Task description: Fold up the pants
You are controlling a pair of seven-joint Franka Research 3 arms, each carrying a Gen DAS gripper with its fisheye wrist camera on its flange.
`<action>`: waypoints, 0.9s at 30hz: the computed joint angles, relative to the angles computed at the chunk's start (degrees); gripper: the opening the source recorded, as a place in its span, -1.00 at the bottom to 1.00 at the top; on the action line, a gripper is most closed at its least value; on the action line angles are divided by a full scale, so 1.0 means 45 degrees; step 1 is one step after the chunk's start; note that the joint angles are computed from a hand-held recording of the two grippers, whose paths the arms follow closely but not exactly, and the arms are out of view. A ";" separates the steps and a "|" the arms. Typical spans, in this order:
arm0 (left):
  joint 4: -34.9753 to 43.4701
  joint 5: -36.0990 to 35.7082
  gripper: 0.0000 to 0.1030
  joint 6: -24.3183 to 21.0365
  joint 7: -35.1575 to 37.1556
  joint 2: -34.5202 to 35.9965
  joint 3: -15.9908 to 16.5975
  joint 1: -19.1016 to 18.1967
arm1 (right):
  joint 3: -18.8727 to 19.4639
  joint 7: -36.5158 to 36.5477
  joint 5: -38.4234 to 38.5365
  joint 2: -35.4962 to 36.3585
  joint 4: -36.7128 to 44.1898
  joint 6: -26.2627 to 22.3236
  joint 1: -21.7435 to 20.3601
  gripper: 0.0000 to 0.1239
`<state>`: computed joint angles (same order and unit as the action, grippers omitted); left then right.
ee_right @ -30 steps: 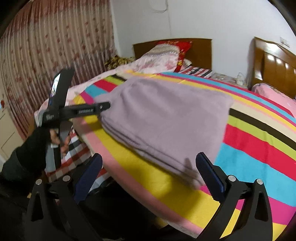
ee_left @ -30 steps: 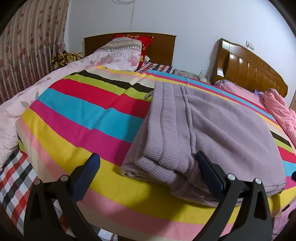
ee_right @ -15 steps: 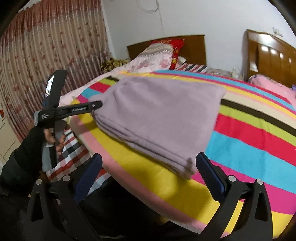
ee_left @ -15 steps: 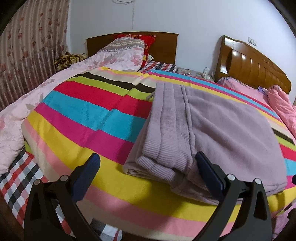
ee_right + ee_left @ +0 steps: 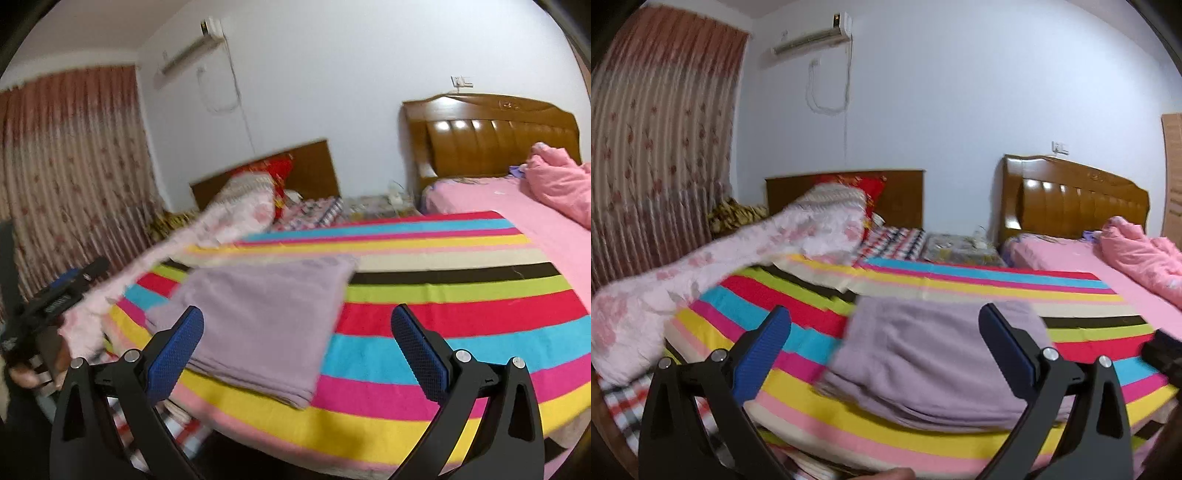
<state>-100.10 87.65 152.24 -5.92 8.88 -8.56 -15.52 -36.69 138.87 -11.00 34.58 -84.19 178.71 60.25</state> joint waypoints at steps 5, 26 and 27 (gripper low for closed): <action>0.0132 -0.2402 0.97 0.0455 0.2263 0.0789 -0.0168 -0.0233 | 0.1824 -0.0373 -0.0139 0.0028 0.0484 -0.1666 -0.1166 0.60; -0.0464 -0.3315 0.97 -0.0390 0.2529 0.1050 0.0314 -0.0818 | 0.5030 -0.0161 -0.2590 0.0247 0.1559 -0.3398 -0.3433 0.60; -0.0466 -0.3328 0.97 -0.0394 0.2522 0.1047 0.0311 -0.0805 | 0.5101 -0.0172 -0.2611 0.0270 0.1600 -0.3420 -0.3491 0.60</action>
